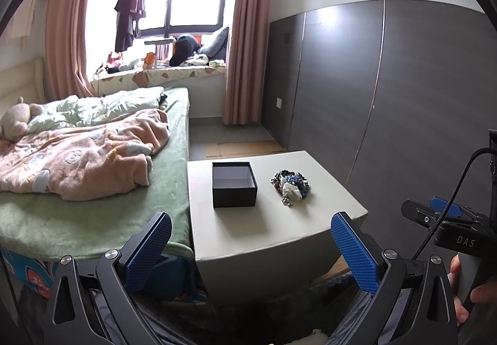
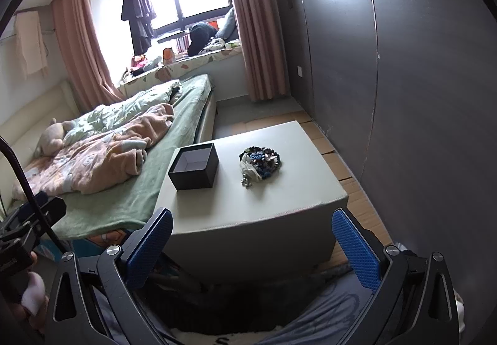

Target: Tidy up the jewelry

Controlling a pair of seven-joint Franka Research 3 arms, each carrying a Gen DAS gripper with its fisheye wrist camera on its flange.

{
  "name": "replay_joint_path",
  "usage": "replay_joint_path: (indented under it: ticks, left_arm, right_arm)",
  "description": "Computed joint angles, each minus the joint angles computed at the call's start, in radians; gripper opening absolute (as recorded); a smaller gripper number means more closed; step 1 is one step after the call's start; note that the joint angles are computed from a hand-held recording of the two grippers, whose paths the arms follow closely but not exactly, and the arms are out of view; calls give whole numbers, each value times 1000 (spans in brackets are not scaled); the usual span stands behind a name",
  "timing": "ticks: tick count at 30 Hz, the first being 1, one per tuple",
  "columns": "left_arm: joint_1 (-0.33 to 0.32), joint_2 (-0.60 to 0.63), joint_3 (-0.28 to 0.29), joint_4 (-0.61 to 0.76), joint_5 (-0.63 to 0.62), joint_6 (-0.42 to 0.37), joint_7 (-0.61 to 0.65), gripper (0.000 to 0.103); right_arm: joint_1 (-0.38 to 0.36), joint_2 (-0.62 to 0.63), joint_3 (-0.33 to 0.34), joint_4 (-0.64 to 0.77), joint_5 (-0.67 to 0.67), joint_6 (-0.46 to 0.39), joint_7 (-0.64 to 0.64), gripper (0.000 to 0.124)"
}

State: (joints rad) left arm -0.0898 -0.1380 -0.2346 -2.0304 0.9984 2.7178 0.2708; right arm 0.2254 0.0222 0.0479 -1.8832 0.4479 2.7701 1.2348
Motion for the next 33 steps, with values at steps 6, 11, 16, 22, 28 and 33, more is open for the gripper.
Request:
replay_joint_path:
  ticks: [6, 11, 16, 22, 28, 33]
  left_arm:
    - [-5, 37, 5, 25, 8, -8, 23, 102]
    - [-12, 78, 20, 57, 15, 10, 31, 102]
    - [-28, 142, 44, 115, -44, 40, 90, 102]
    - [-54, 246, 73, 217, -121, 50, 166, 91]
    - [-67, 389, 84, 365, -326, 42, 364, 76]
    - [-72, 552, 73, 559, -519, -22, 543, 70]
  right_arm:
    - [-3, 29, 0, 23, 16, -16, -9, 103]
    - [-13, 72, -3, 65, 14, -45, 5, 103]
    - [-31, 136, -5, 134, 10, -86, 26, 101]
    - [-72, 253, 11, 282, 76, -203, 17, 77]
    - [-98, 360, 24, 415, 105, -275, 9, 72]
    - [-112, 486, 23, 582, 82, -345, 56, 66]
